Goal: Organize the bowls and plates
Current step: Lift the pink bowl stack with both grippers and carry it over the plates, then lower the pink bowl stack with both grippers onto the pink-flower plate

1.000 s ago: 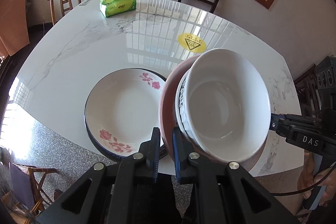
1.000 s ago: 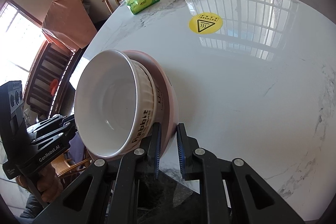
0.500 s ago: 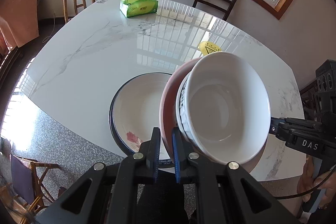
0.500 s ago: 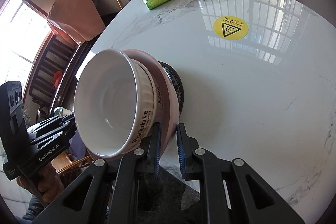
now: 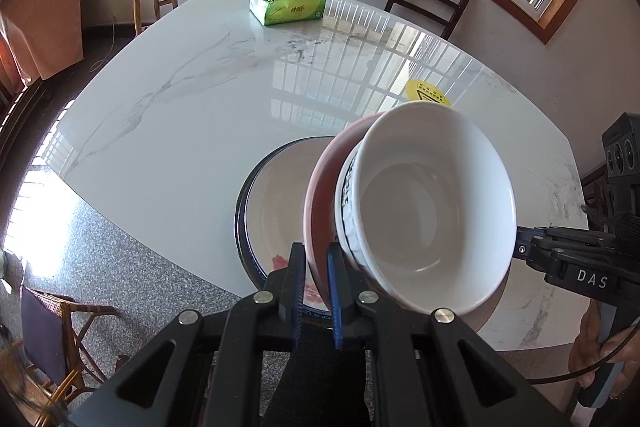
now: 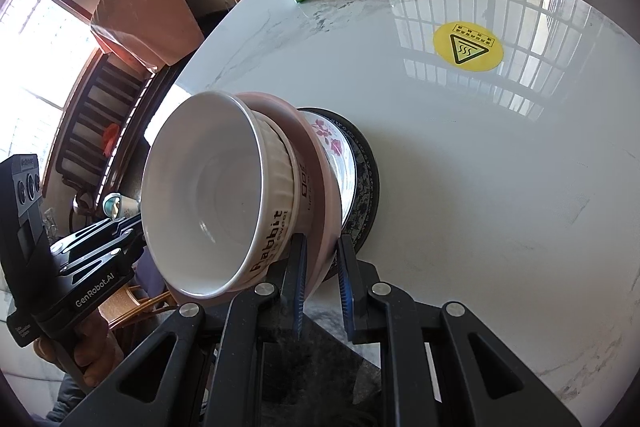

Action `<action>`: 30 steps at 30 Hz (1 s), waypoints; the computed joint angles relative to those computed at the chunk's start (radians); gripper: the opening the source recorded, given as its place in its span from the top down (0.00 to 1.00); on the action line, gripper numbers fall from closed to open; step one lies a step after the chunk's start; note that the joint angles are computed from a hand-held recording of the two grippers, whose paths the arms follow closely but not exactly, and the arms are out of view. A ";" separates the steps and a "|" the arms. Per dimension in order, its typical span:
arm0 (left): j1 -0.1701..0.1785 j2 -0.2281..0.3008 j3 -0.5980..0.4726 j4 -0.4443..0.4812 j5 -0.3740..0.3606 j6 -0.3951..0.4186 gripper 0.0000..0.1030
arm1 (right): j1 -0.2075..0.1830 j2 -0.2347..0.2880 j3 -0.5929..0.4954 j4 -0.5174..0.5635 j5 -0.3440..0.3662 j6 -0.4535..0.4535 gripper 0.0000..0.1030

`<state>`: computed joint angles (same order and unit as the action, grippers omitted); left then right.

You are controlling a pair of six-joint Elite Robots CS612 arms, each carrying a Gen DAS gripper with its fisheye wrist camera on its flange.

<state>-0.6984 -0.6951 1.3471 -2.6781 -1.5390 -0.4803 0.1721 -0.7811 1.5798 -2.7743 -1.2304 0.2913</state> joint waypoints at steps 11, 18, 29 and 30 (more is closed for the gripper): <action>0.017 0.022 -0.021 0.020 -0.013 -0.010 0.91 | 0.012 0.025 -0.043 0.049 0.006 -0.005 0.84; 0.025 0.029 -0.031 0.026 -0.020 -0.015 0.92 | 0.020 0.032 -0.062 0.077 0.005 -0.011 0.84; 0.030 0.030 -0.030 0.025 -0.021 -0.023 0.92 | 0.024 0.037 -0.076 0.093 0.004 -0.018 0.84; 0.031 0.030 -0.030 0.026 -0.022 -0.024 0.92 | 0.024 0.036 -0.076 0.094 0.003 -0.020 0.84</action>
<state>-0.6674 -0.6654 1.3176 -2.6525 -1.5613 -0.5044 0.1964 -0.7449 1.5041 -2.6803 -1.2279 0.2716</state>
